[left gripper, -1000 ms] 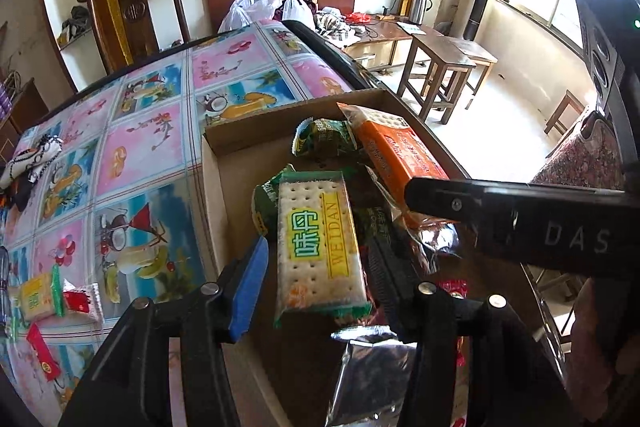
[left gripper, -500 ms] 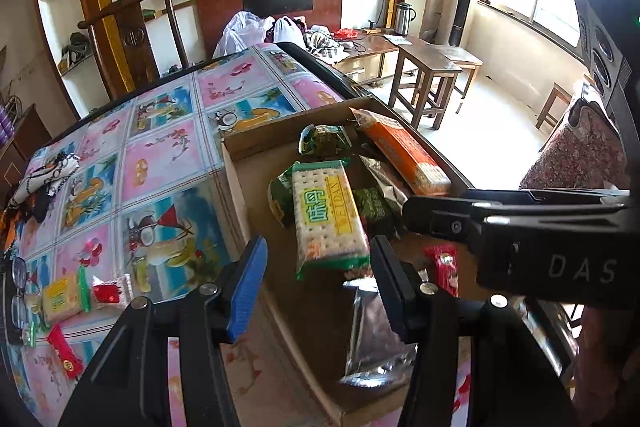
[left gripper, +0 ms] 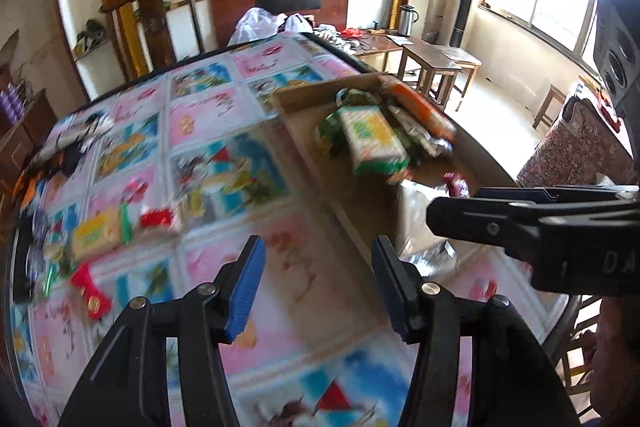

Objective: Organize snacks
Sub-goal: 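Move both grippers back to the snack pile on the tablecloth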

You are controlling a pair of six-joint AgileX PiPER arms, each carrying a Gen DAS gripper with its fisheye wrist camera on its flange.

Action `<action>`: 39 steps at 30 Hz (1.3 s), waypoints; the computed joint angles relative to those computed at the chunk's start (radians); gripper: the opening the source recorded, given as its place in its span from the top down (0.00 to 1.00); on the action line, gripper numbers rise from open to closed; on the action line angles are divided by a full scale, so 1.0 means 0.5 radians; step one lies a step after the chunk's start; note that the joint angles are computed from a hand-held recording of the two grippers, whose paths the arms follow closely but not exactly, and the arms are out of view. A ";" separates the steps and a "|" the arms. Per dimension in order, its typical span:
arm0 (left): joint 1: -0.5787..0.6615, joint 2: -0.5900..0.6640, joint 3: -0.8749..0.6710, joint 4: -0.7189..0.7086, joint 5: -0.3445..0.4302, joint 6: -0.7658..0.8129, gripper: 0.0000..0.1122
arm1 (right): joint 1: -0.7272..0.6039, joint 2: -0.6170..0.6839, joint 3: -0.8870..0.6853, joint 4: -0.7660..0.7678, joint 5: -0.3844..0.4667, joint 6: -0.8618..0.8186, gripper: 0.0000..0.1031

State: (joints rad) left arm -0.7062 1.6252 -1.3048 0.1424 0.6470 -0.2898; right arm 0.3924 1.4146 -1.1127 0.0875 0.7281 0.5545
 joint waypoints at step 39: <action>1.327 0.154 0.144 -0.745 0.008 0.540 0.48 | 0.702 0.633 -0.247 -0.150 -0.004 0.383 0.42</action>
State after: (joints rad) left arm -0.0429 1.7023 -1.2329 -0.2303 0.6512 -0.0199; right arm 0.7434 1.7311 -1.2362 0.0124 0.7260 0.7460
